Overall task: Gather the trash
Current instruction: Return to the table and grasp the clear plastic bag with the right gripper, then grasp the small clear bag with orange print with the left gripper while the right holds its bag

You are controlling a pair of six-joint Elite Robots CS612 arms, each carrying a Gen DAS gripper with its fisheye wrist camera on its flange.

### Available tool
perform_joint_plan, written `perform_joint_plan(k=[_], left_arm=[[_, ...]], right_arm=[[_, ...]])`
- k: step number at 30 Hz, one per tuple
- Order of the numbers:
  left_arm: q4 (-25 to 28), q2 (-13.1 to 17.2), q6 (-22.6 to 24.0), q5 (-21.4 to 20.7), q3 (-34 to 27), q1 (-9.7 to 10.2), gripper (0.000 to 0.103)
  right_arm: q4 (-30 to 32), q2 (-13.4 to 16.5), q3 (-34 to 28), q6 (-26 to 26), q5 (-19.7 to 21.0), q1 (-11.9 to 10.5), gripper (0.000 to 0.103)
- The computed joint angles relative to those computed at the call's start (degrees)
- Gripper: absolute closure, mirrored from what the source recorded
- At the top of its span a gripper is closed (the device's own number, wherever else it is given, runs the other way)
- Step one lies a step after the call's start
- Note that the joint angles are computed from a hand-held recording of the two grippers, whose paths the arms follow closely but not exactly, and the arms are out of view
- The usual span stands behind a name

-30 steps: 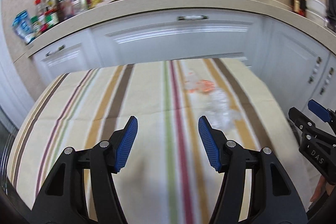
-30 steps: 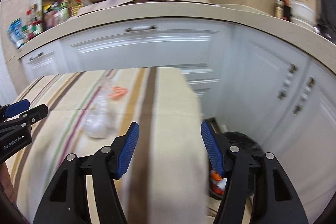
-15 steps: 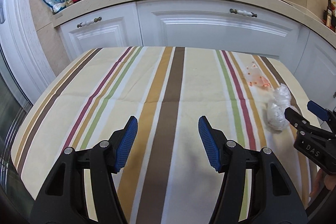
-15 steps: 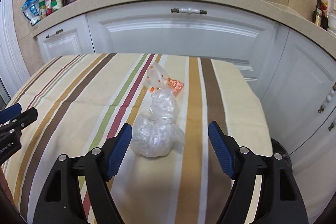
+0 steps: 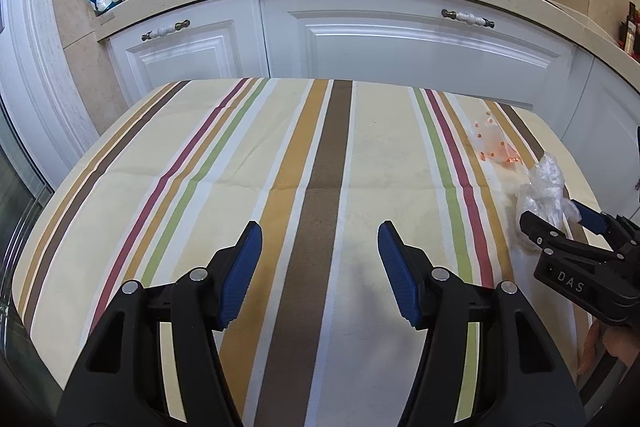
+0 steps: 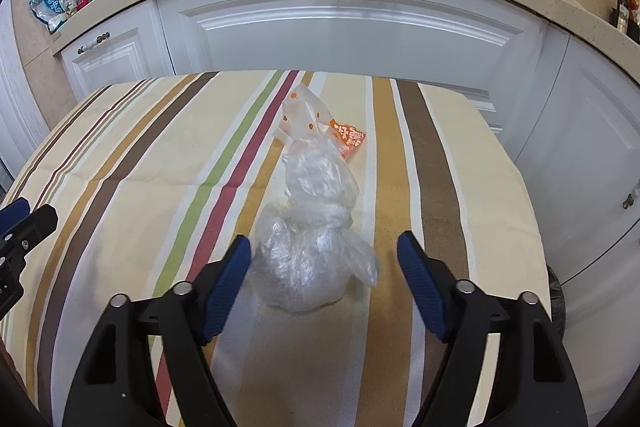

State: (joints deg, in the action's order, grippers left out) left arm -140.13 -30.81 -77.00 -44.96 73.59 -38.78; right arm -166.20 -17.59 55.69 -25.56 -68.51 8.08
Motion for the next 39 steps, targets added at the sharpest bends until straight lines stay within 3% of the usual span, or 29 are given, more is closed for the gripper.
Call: perform_joint_plan(k=[1, 3, 11, 24, 39], left_arm=[[-0.07, 0.17, 0.33, -0.06, -0.29, 0.0, 0.044], [-0.32, 0.49, 0.98, -0.35, -0.84, 0.06, 0.044], [-1.46, 2.54, 4.82, -1.07, -4.62, 0.39, 0.044], [-3.38, 7.38, 12.62, -2.48, -14.17, 1.3, 0.044], [0.89, 14.36, 18.72, -4.38, -28.21, 2.31, 0.044]], right_arm=[[1.14, 0.08, -0.31, -0.25, 0.55, -0.11, 0.05], [2.27, 0.21, -0.68, 0.0, 1.54, -0.28, 0.055], [-1.58, 0.71, -1.34, 2.67, 2.67, -1.31, 0.056], [-2.35, 3.49, -7.56, 5.94, -0.4, -2.98, 0.056], [0.37, 7.03, -14.78, 7.27, -1.35, -4.39, 0.056]])
